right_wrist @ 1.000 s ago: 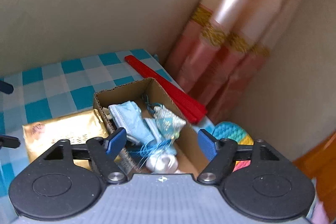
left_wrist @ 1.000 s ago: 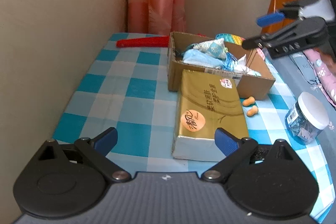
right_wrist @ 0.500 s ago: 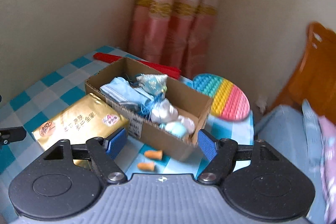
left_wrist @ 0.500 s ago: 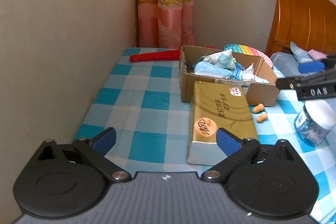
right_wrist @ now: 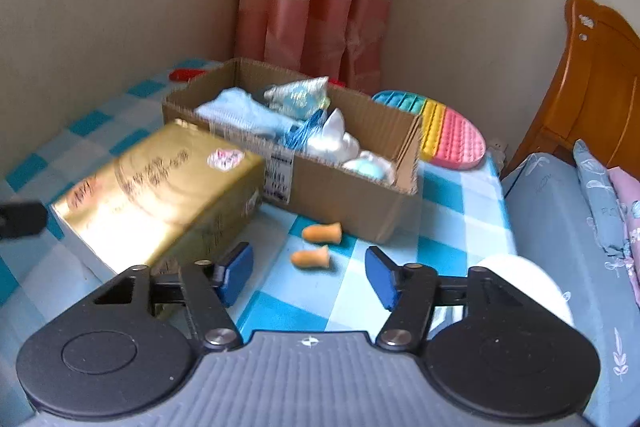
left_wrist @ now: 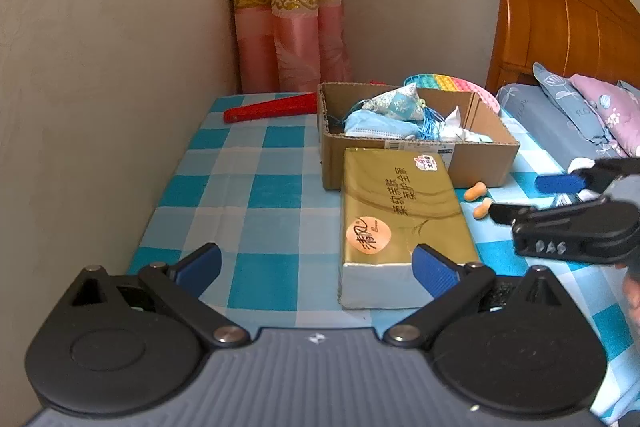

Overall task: Organize soft objects
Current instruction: 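Lower the right gripper toward an orange foam earplug on the table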

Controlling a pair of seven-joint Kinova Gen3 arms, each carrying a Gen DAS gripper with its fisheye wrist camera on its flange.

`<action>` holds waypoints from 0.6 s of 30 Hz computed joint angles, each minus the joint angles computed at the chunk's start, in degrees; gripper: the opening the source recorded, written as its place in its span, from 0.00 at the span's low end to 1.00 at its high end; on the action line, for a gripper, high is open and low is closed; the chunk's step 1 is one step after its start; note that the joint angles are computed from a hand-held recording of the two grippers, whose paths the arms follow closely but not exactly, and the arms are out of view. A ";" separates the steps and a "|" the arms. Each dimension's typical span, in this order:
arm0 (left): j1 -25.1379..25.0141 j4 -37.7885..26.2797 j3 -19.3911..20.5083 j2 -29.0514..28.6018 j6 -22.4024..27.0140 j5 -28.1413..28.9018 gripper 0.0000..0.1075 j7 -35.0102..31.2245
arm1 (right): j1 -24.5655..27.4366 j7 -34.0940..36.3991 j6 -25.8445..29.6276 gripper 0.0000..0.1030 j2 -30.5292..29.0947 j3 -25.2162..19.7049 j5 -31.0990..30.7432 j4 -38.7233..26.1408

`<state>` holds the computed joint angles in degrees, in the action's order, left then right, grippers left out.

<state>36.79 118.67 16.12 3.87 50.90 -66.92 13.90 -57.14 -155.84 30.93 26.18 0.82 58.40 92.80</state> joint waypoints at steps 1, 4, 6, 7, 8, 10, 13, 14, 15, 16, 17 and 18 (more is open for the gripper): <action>0.00 0.04 -0.03 0.06 0.05 -0.33 0.94 0.20 | 0.38 0.13 -0.52 0.61 0.38 -0.12 -0.21 -0.01; 0.01 0.08 -0.17 0.38 0.42 -1.41 0.94 1.33 | 1.86 2.29 -1.65 0.56 1.55 -0.57 -2.60 -0.85; -0.22 -0.13 -0.40 0.54 0.18 -1.55 0.94 1.07 | 2.16 3.57 -2.10 0.55 2.33 -0.19 -4.20 -1.58; -0.42 -0.26 -0.55 0.57 -0.18 -1.37 0.94 0.72 | 2.45 4.24 -2.71 0.55 2.59 -0.03 -5.10 -1.76; -0.66 -0.38 -0.71 0.58 -0.67 -1.16 0.94 0.33 | 2.36 4.53 -3.10 0.54 2.89 0.45 -5.73 -1.94; -0.99 -0.43 -0.96 0.59 -1.62 -1.22 0.94 -0.01 | 2.39 5.61 -3.86 0.52 3.45 1.15 -7.11 -2.39; -1.24 -0.71 -1.17 0.76 -2.17 -1.14 0.94 -0.29 | 1.86 6.50 -4.95 0.51 3.97 2.60 -8.66 -2.67; -1.31 -0.75 -1.25 0.77 -2.42 -1.18 0.94 -0.32 | 1.54 6.49 -5.36 0.50 4.10 3.22 -8.91 -2.64; -1.38 -0.85 -1.31 0.83 -2.56 -1.11 0.94 -0.45 | 1.62 7.02 -5.63 0.50 4.20 3.37 -9.55 -2.75; -1.46 -1.01 -1.39 0.92 -2.65 -0.95 0.94 -0.66 | 1.73 7.58 -5.92 0.49 4.31 3.52 -10.20 -2.86; -1.46 -1.15 -1.45 1.04 -2.56 -0.84 0.94 -0.76 | 1.62 7.90 -6.24 0.48 4.41 3.88 -10.66 -2.90; -1.44 -1.30 -1.50 1.19 -2.41 -0.72 0.94 -0.87 | 1.72 8.55 -6.35 0.48 4.54 3.98 -11.32 -3.07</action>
<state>35.35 117.37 14.62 5.06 48.49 -67.64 13.04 -55.42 -147.29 24.59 30.72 4.80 47.08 89.73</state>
